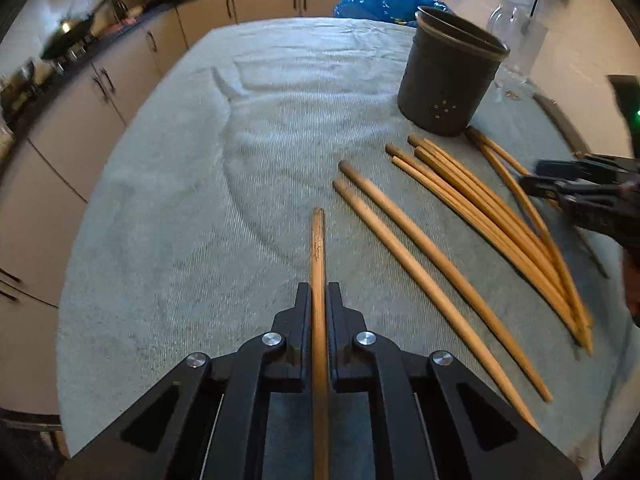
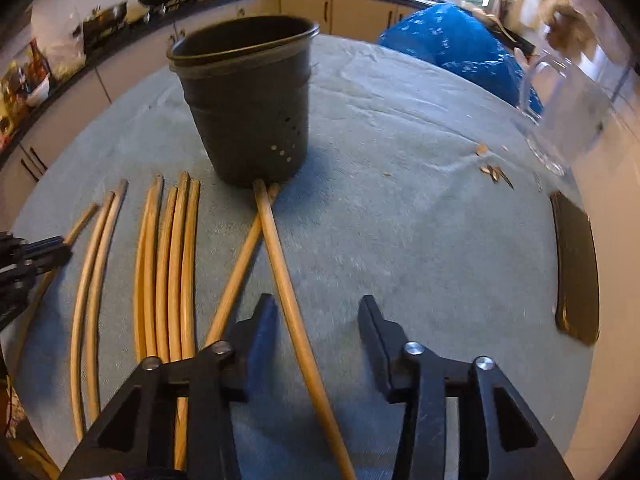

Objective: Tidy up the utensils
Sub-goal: 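Grasp a wooden chopstick with the left tool while the right tool grasps another, then lift both held chopsticks and carry them over the black utensil holder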

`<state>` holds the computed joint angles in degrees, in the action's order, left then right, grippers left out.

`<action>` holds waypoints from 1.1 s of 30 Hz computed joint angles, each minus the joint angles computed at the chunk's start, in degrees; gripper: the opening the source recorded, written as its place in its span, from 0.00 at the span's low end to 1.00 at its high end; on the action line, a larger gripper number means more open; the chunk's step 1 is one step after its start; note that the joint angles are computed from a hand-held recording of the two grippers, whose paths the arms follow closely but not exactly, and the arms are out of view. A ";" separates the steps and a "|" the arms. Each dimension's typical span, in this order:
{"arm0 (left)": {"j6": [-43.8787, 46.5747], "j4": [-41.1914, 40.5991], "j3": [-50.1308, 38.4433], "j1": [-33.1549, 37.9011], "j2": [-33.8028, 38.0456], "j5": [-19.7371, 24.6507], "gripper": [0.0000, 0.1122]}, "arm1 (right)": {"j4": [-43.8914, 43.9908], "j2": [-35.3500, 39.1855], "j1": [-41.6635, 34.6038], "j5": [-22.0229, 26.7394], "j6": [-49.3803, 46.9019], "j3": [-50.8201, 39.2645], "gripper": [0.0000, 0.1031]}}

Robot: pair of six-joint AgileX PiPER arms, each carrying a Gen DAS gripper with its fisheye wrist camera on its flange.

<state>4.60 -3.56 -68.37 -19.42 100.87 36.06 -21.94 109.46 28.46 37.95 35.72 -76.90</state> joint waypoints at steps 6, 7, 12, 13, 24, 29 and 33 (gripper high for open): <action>5.08 -6.62 -5.63 2.89 2.94 6.49 0.06 | 1.85 6.26 0.11 7.46 -4.25 -11.19 0.43; 4.78 -6.04 -6.44 2.68 3.48 6.79 0.06 | 2.08 6.83 0.10 8.25 -4.73 -12.33 0.43; 2.16 -0.97 -10.09 -0.01 5.61 8.82 0.11 | 4.02 9.58 -0.40 12.41 -7.17 -18.00 0.43; 2.36 -0.46 -11.55 -0.48 6.39 9.91 0.16 | 4.61 10.20 -0.48 13.31 -7.78 -19.27 0.42; 4.49 0.21 -5.99 -2.35 1.93 3.53 0.06 | 8.89 1.42 -1.63 3.98 -4.69 -7.39 0.07; 8.60 -6.40 0.50 -0.08 -7.18 0.32 0.06 | 4.33 -9.52 -1.12 -3.50 4.65 4.32 0.07; 16.39 -16.45 3.92 2.71 -14.12 -0.98 0.06 | -3.25 -17.65 1.12 -6.68 15.31 11.22 0.07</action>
<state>20.98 -20.01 -64.45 -16.70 86.75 35.08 -25.19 91.81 29.57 31.27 51.03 -65.68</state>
